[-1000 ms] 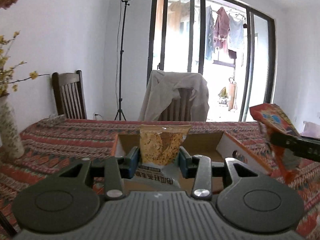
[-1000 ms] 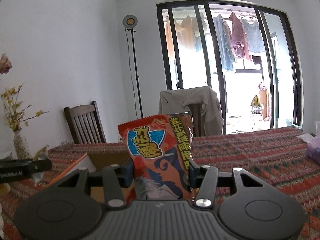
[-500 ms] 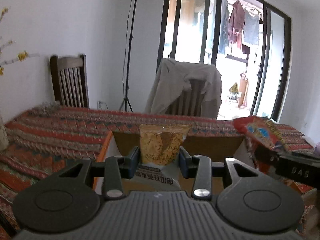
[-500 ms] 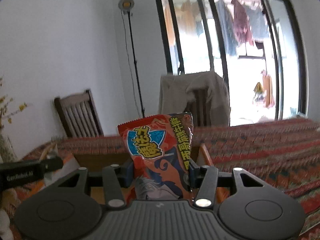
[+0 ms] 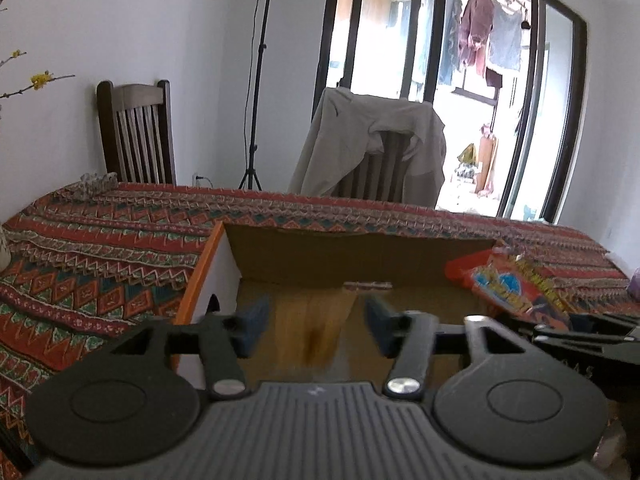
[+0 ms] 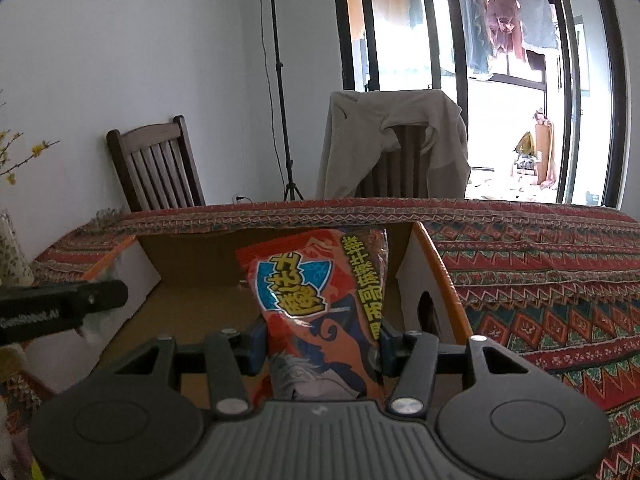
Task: Organize snacks
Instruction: 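Carry both snacks over the cardboard box and open both grippers to drop them, then move both grippers back to the snack pile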
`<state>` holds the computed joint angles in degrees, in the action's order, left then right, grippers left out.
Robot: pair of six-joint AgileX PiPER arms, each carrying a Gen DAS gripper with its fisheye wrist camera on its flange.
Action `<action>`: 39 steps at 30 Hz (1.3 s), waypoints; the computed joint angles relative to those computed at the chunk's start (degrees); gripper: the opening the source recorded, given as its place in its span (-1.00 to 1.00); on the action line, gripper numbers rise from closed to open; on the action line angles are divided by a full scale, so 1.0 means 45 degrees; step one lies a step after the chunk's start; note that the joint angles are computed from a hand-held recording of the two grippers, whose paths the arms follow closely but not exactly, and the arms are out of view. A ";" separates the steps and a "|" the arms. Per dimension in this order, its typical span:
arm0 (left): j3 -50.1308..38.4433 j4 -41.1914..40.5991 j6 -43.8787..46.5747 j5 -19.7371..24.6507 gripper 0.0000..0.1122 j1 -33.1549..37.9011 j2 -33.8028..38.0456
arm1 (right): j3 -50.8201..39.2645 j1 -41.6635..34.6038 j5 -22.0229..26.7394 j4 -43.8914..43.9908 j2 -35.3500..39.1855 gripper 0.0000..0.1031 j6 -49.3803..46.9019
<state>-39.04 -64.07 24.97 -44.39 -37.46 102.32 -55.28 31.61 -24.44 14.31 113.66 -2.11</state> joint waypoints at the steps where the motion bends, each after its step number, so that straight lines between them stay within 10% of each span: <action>1: 0.0080 0.0004 -0.0100 -0.0250 0.49 -0.0110 -0.0056 | 0.0110 -0.0008 -0.0129 -0.0126 -0.0042 0.24 0.0161; 6: 0.0604 0.0038 -0.0888 -0.1628 0.84 -0.0875 -0.0327 | 0.0715 -0.0198 -0.0933 -0.0917 -0.0359 1.00 0.1103; 39: 0.2155 -0.3865 0.1072 -0.4088 0.84 -0.4967 -0.3616 | 0.4078 0.0824 -0.1666 0.2222 -0.4366 1.00 -0.1540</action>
<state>-29.34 -81.47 29.79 -62.79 -59.82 86.05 -36.93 35.31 -31.94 24.30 94.01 -9.03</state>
